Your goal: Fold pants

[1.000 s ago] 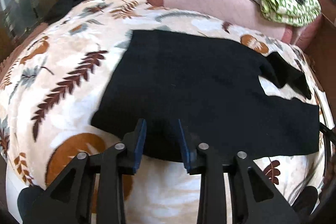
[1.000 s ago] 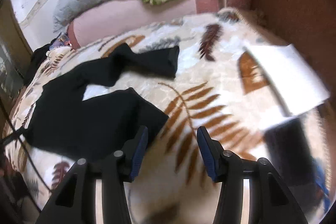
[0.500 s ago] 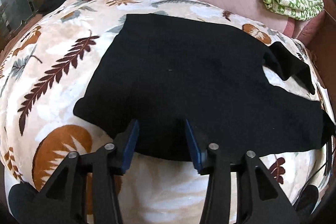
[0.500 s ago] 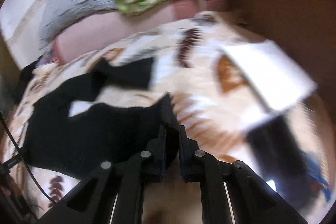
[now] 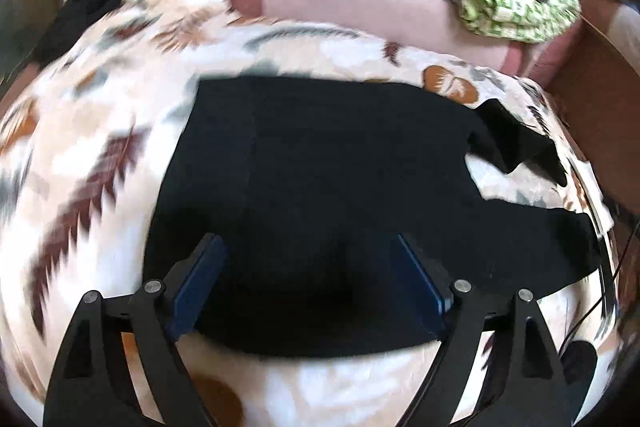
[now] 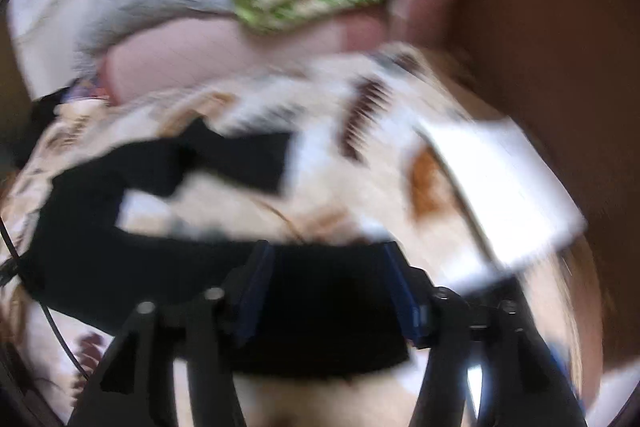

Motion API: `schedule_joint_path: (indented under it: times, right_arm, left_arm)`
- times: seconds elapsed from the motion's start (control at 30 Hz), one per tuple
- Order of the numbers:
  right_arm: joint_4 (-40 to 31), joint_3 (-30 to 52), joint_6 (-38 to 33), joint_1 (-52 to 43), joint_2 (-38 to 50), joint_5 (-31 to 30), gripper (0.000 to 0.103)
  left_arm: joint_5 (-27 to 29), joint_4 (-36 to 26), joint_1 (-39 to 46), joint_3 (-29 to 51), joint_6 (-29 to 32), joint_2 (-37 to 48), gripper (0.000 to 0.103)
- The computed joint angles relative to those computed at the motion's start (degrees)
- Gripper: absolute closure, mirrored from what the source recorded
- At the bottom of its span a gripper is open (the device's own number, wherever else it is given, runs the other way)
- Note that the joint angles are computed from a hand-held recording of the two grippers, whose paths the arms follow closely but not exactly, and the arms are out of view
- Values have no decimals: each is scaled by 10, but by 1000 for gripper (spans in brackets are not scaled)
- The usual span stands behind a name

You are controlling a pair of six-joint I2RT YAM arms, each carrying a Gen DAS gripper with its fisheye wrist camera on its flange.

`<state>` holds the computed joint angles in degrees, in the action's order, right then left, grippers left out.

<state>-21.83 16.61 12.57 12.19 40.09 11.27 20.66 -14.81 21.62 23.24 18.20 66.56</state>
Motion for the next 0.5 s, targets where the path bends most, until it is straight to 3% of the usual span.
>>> schedule_joint_path:
  times: [0.1, 0.2, 0.3, 0.5]
  right_arm:
    - [138, 72, -41, 29, 185, -59, 41]
    - [202, 166, -87, 54, 351, -76, 35]
    - [204, 293, -144, 73, 511, -91, 35]
    - [153, 481, -208, 89, 712, -112, 35]
  left_arm:
    - [18, 20, -19, 77, 39, 91, 17]
    - [0, 38, -46, 156, 84, 190, 17]
    - [-26, 11, -71, 258, 121, 294, 17]
    - [-42, -9, -84, 399, 165, 436, 17]
